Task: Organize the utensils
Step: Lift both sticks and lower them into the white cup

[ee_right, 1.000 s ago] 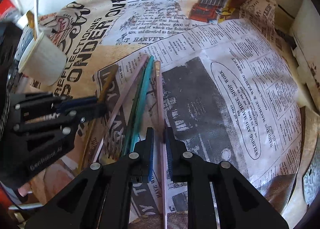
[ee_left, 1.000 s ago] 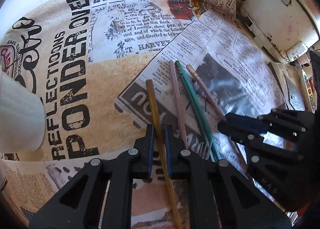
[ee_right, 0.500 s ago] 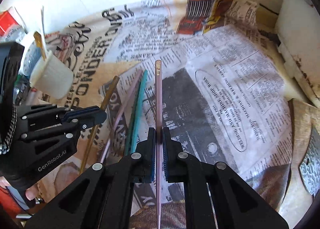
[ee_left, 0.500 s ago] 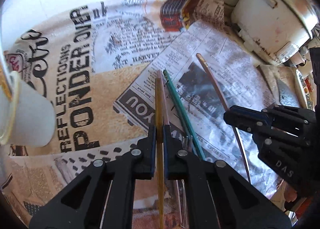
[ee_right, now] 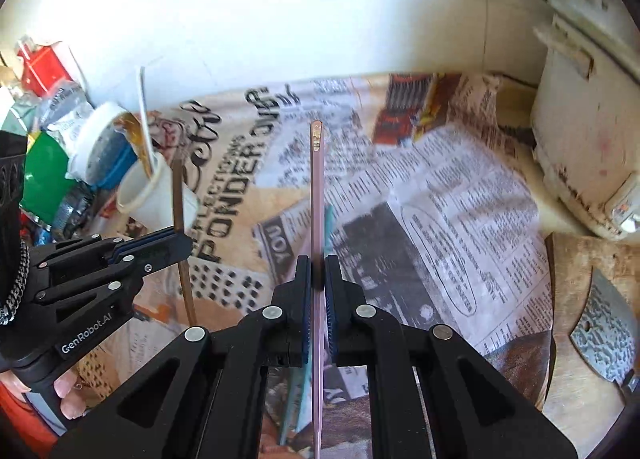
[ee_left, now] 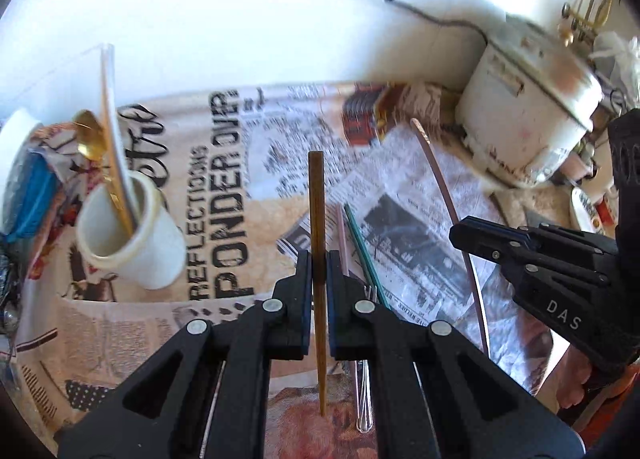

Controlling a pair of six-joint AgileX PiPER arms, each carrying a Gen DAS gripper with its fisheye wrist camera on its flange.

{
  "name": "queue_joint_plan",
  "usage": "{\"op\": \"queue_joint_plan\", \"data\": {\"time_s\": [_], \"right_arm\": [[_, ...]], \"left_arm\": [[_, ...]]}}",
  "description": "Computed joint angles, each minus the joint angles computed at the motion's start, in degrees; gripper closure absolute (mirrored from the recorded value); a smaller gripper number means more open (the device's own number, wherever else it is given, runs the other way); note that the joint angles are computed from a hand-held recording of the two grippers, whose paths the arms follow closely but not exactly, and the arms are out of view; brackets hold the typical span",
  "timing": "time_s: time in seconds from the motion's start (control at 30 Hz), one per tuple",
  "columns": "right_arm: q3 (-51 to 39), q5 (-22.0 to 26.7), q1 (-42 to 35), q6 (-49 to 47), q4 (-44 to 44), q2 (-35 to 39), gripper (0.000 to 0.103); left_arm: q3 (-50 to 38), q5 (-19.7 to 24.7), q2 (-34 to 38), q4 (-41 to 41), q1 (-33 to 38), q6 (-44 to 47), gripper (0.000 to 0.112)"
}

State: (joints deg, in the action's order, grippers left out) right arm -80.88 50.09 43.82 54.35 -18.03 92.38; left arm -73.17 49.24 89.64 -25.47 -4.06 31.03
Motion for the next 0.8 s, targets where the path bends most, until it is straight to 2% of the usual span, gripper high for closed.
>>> {"op": "queue_joint_plan", "data": {"time_s": [0.2,0.5,0.8], "right_arm": [[-7.2,2.4,2.5,0.0,-3.2,2.1,0.097],[-22.9,5.6,4.4,-4.5,-4.5,9.9,0.097],[-47.4,11.1,4.3,-11.1,-1.7,23.8,0.097]], "left_arm": [[-1.7,2.5,-3.4,-3.9,5.7,3.1,0.108],[-8.8,6.5,-4.2,-8.4,14.5,7.0,0.108],[-18.8,10.1,0.4,-10.8,22.4,8.6,0.108]]}}
